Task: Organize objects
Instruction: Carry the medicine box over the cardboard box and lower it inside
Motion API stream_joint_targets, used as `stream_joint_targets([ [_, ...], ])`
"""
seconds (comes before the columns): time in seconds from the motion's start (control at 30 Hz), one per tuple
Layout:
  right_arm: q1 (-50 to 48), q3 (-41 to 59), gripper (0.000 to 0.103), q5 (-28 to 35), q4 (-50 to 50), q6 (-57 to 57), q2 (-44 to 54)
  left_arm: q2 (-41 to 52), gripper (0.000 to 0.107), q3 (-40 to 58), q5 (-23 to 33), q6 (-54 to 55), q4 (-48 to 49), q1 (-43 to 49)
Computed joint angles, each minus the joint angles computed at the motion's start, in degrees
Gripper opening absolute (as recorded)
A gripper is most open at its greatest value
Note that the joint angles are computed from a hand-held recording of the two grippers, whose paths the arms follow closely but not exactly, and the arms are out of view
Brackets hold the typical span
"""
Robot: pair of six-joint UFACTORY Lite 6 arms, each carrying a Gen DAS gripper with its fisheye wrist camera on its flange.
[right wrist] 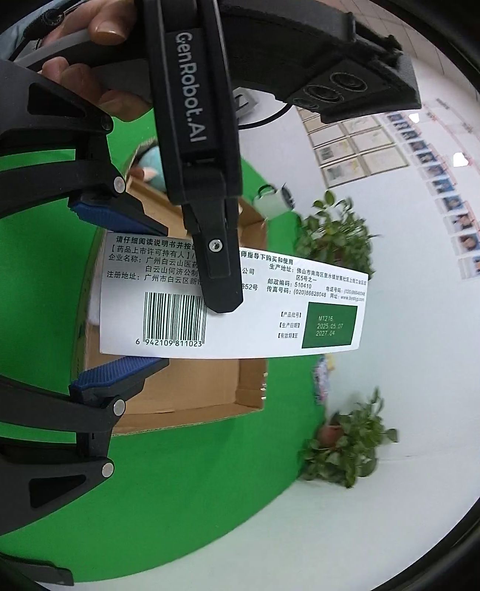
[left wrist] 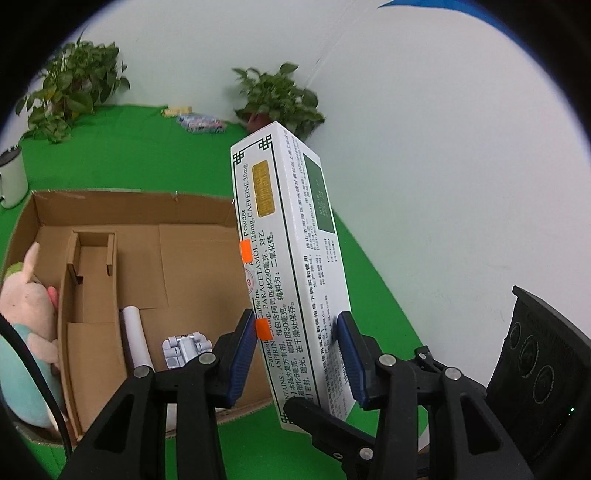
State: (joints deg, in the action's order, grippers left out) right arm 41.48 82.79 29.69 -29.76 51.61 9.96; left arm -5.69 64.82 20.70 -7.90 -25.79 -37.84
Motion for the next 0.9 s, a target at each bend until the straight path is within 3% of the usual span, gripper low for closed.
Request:
stream_joint_targets([
  [0.13, -6.2, 0.8, 0.059, -4.1, 13.2, -12.5, 4.5, 7.2, 0.043, 2.2, 0.2, 6.5, -7.1, 1.0],
  [0.3, -12.6, -1.2, 0.059, -9.8, 29.7, -29.5, 12.0, 18.4, 0.042, 4.8, 1.3, 23.3, -23.8, 4.3],
  [0.6, -18.3, 0.3, 0.058, -13.1, 49.9, -51.4, 25.4, 32.5, 0.042, 10.3, 3.4, 35.1, -35.5, 6.3],
  [0.73, -18.2, 5.1, 0.058, -11.4, 45.2, -47.5, 30.6, 34.7, 0.042, 9.8, 5.5, 41.3, -41.6, 8.5],
  [0.9, -16.0, 11.1, 0.06, -6.9, 35.9, -37.5, 34.9, 35.4, 0.046, 9.3, 6.6, 42.2, -42.2, 9.4],
])
